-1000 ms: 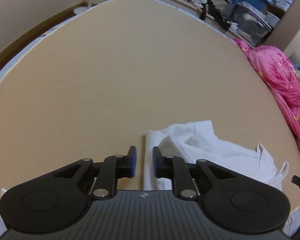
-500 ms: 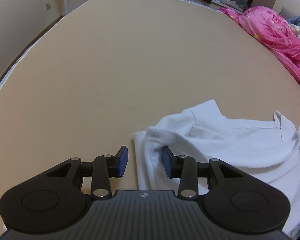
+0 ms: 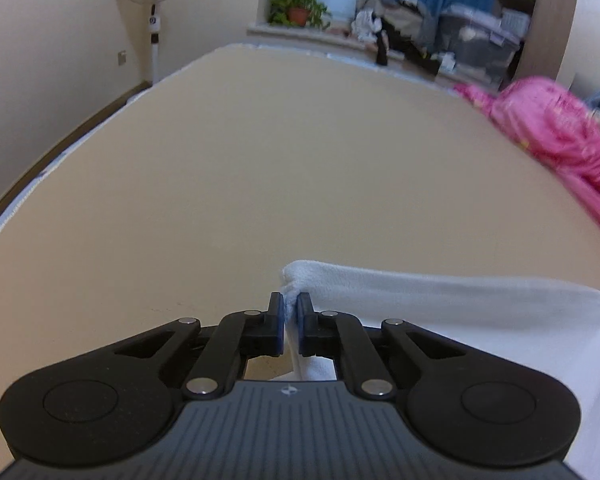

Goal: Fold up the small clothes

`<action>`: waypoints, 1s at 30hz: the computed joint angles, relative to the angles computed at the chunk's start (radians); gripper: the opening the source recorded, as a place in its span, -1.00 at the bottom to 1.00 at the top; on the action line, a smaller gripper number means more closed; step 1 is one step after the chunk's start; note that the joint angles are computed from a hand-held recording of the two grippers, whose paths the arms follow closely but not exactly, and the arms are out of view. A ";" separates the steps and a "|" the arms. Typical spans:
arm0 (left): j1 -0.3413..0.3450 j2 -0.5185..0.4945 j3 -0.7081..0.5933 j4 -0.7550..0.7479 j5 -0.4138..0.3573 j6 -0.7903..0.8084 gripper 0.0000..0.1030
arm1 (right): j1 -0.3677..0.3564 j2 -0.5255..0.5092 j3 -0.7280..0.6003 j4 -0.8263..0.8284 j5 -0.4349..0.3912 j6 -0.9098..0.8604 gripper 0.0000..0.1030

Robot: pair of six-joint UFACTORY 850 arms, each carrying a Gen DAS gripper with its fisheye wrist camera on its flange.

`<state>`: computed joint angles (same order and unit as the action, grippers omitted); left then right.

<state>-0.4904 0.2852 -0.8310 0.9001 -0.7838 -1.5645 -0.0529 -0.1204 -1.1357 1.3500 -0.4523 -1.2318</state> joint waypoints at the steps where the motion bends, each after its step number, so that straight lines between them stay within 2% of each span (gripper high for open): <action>1: 0.009 -0.023 -0.012 -0.031 -0.004 0.033 -0.83 | 0.005 -0.011 -0.008 -0.052 0.010 0.046 -0.90; 3: 0.024 -0.056 -0.032 -0.103 -0.042 0.084 -0.83 | 0.024 -0.038 -0.036 -0.202 0.010 0.188 -0.87; 4: 0.030 -0.052 -0.031 -0.123 -0.046 0.089 -0.83 | 0.037 -0.037 -0.038 -0.254 0.035 0.241 -0.84; 7: 0.014 -0.002 -0.023 -0.138 -0.068 0.082 -0.83 | 0.022 -0.010 -0.027 -0.237 0.029 0.225 -0.63; 9: 0.002 0.051 -0.020 -0.223 -0.070 0.136 -0.83 | 0.001 0.022 -0.007 -0.234 -0.032 0.229 -0.53; 12: -0.038 0.122 -0.009 -0.381 -0.085 0.237 -0.78 | -0.030 0.058 -0.011 -0.409 -0.180 0.337 -0.53; 14: -0.086 0.176 0.017 -0.444 -0.092 0.252 -0.49 | -0.029 0.098 0.013 -0.538 -0.229 0.397 -0.51; 16: -0.142 0.207 0.045 -0.492 -0.121 0.226 -0.28 | -0.035 0.139 0.055 -0.651 -0.271 0.449 -0.50; 18: -0.198 0.210 0.068 -0.518 -0.147 0.193 -0.28 | -0.040 0.174 0.100 -0.743 -0.300 0.513 -0.50; 20: -0.215 0.214 0.097 -0.573 -0.167 0.216 -0.36 | -0.049 0.191 0.128 -0.759 -0.308 0.524 -0.48; 21: -0.221 0.222 0.111 -0.593 -0.172 0.225 -0.48 | -0.054 0.198 0.141 -0.759 -0.313 0.513 -0.48; 22: -0.227 0.220 0.116 -0.608 -0.175 0.243 -0.77 | -0.058 0.203 0.150 -0.758 -0.310 0.493 -0.48; 23: -0.239 0.220 0.116 -0.605 -0.185 0.248 -0.87 | -0.060 0.211 0.161 -0.761 -0.301 0.480 -0.48; 24: -0.253 0.228 0.117 -0.590 -0.192 0.229 -0.89 | -0.065 0.216 0.168 -0.759 -0.297 0.471 -0.54; 26: -0.286 0.265 0.125 -0.559 -0.207 0.171 -0.93 | -0.076 0.236 0.189 -0.718 -0.303 0.445 -0.88; 28: -0.315 0.283 0.128 -0.551 -0.233 0.122 -0.92 | -0.096 0.255 0.201 -0.659 -0.296 0.436 -0.95; 30: -0.311 0.276 0.131 -0.584 -0.240 0.128 -0.92 | -0.111 0.259 0.206 -0.647 -0.296 0.469 -0.95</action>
<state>-0.8011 0.5609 -0.6996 0.3159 -1.0242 -1.4366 -0.1639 0.1382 -0.9296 0.7025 -0.7486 -0.7632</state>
